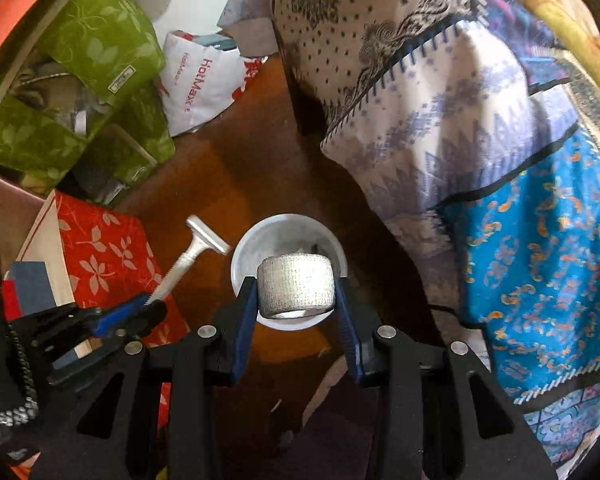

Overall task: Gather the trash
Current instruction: 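Open the left gripper dropping the razor while the right gripper drops the roll, then move both open grippers back over the items on the bed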

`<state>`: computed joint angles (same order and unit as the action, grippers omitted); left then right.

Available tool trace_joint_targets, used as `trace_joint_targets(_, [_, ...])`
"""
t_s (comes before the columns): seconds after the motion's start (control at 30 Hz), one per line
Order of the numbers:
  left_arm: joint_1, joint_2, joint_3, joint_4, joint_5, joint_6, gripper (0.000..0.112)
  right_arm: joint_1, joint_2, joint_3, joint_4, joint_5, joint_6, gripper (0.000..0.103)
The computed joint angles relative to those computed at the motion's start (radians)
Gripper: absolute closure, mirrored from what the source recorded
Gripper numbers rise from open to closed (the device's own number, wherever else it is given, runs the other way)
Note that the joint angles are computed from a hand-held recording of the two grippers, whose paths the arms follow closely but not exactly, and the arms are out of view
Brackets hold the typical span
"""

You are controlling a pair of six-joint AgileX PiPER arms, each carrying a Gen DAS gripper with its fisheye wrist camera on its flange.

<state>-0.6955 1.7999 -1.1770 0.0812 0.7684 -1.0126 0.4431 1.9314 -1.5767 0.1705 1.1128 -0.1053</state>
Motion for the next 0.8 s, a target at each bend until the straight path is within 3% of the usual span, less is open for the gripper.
trace_joint_targets(0.1, [0.007,0.02,-0.023,-0.002,-0.009,0.024,0.104,-0.015,0.006,-0.017,0.066,0.014,-0.065,0.065])
trace_joint_targets(0.2, [0.001,0.027,-0.053,0.037,-0.004,0.008,0.104,-0.002,0.013,-0.038,0.026,0.027,-0.038,0.048])
trace_joint_targets(0.27, [0.0,0.042,-0.088,0.056,0.029,0.005,0.101,0.001,0.002,-0.029,0.001,0.01,-0.024,0.048])
trace_joint_targets(0.37, [0.007,0.06,-0.124,0.06,0.064,0.007,0.087,-0.01,-0.003,-0.03,-0.004,0.02,-0.033,0.048])
trace_joint_targets(0.6, [-0.012,-0.011,-0.111,0.106,0.096,-0.042,0.087,-0.015,-0.076,0.013,-0.017,0.008,-0.065,0.048])
trace_joint_targets(0.8, [-0.065,-0.1,-0.128,0.188,0.172,-0.123,0.087,-0.025,-0.155,0.036,0.019,0.007,-0.088,0.048])
